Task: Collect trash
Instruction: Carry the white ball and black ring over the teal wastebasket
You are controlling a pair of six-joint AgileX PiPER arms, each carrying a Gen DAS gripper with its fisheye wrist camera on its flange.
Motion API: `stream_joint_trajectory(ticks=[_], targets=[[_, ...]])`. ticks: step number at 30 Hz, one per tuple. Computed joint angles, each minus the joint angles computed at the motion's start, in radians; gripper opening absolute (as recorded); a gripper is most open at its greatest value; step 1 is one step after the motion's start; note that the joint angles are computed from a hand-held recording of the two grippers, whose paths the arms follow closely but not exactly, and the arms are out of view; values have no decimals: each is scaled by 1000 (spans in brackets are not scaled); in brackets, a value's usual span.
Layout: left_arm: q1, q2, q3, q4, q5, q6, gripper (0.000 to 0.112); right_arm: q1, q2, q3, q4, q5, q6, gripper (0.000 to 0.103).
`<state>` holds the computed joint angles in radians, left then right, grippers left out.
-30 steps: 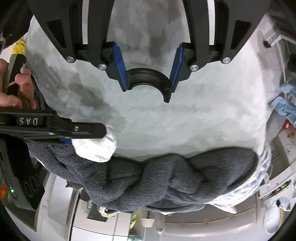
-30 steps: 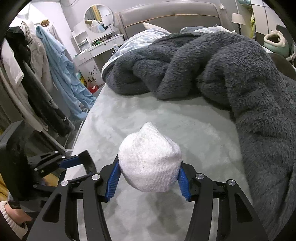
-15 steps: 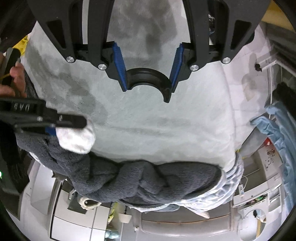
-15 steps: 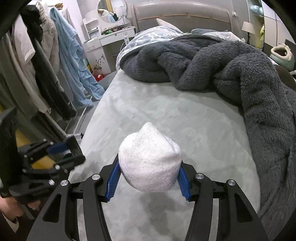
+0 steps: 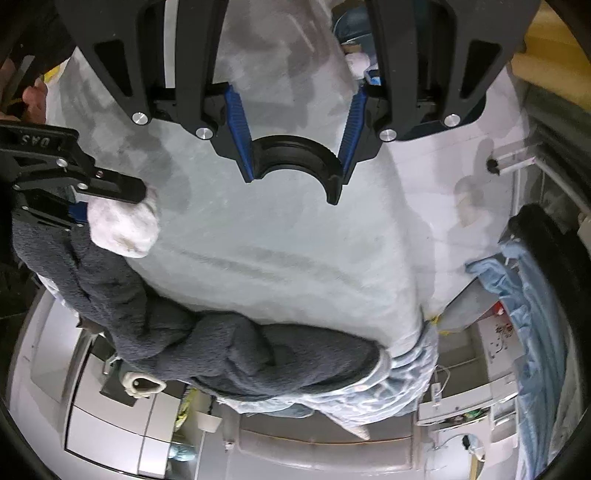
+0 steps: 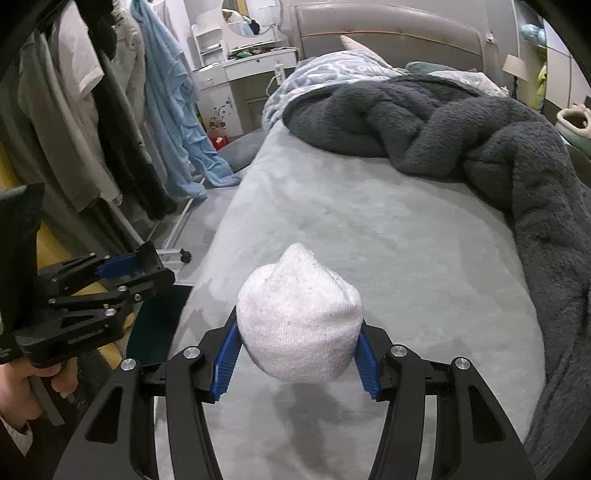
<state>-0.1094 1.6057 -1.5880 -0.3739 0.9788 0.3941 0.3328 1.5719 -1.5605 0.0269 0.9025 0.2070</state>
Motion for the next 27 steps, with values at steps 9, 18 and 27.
stream_joint_trajectory(ticks=[9,18,27], targets=[[110,-13,79,30,3,2,48,92,58,-101,-23,22,53,56],[230,40,78,10,59,59,48,154,179,-260,-31,56,57,56],[318,118,55,30,121,85,48,231,332,-471,-34,121,51,56]])
